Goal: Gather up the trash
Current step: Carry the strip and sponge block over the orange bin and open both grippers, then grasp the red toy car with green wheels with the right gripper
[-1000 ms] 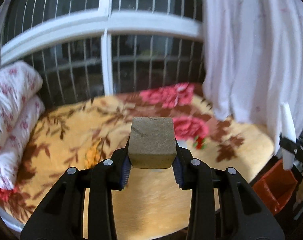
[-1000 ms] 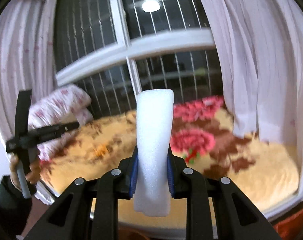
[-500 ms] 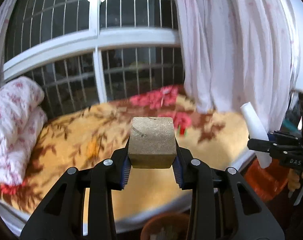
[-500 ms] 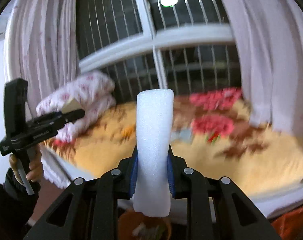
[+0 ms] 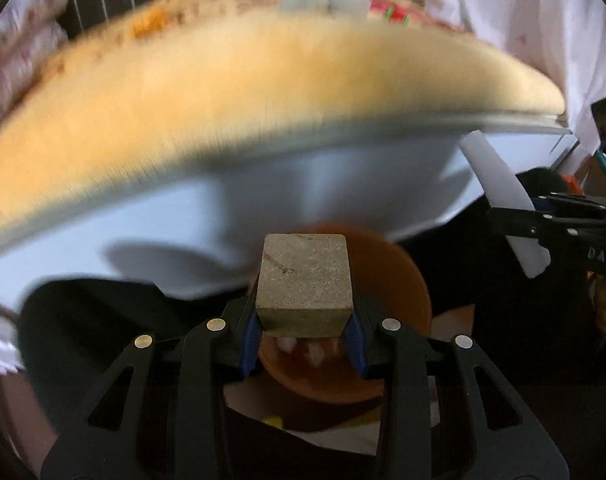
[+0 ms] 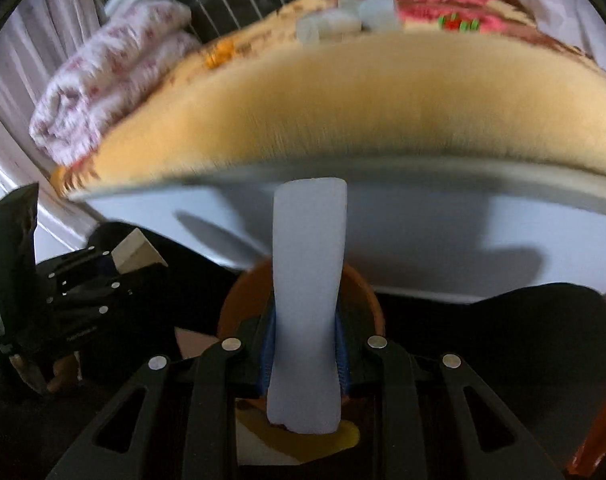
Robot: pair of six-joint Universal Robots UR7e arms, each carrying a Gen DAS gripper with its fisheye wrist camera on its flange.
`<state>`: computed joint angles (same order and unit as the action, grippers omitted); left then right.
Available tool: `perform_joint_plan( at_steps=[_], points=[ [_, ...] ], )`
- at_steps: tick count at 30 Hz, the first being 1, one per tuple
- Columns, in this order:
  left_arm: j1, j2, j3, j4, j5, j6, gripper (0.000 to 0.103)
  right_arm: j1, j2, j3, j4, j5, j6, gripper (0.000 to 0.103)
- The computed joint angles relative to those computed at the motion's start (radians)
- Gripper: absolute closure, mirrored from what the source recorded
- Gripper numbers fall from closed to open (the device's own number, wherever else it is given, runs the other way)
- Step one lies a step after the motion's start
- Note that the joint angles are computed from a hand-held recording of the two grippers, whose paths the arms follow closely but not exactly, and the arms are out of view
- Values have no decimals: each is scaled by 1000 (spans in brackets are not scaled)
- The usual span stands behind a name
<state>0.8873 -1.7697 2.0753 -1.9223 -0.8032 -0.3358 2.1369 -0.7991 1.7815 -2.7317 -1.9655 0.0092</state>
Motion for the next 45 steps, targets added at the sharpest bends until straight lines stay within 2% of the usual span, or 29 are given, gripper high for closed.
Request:
perform_joint_plan(
  at_steps=[4, 7, 9, 10, 11, 12, 13, 17, 22, 26, 29, 32, 36, 38, 41, 45],
  points=[
    [59, 37, -28, 32, -41, -13, 69, -14, 25, -24, 76, 9, 0, 78],
    [78, 55, -38, 49, -53, -9, 69, -19, 49, -50, 115, 16, -12, 78],
    [88, 65, -45, 68, -62, -9, 68, -22, 65, -65, 140, 26, -17, 73],
    [94, 73, -51, 86, -67, -12, 60, -24, 71, -72, 155, 34, -20, 72],
    [98, 81, -57, 108, -64, -23, 42, -24, 83, -85, 181, 33, -24, 57],
    [99, 85, -59, 123, -52, -36, 34, -22, 91, -92, 191, 26, -28, 39],
    [101, 83, -56, 118, -49, -35, 29, -19, 101, -95, 188, 9, -33, 38],
    [107, 73, -58, 114, -56, -35, 27, -18, 110, -96, 188, -14, -42, 38],
    [113, 68, -69, 104, -63, -39, 27, -25, 83, -74, 174, -6, -23, 40],
    [77, 53, -72, 66, -34, -17, 27, -21, 38, -72, 173, 13, -20, 43],
    [34, 29, -82, 6, -16, 26, 27, 1, -5, -88, 153, 10, -64, 43],
    [-10, 22, -107, -93, 11, 94, 21, 8, -15, -160, 135, 7, -111, 43],
    [-50, 50, -139, -234, 76, 179, 20, -8, 8, -306, 121, -32, -133, 43],
    [-57, 64, -142, -281, 91, 187, 20, -26, 46, -409, 128, -60, -114, 43],
    [-46, 83, -157, -336, 70, 196, 20, -50, 109, -550, 168, -76, -69, 43],
    [-43, 93, -159, -349, 51, 182, 18, -74, 255, -796, 261, -138, -22, 43]
  ],
)
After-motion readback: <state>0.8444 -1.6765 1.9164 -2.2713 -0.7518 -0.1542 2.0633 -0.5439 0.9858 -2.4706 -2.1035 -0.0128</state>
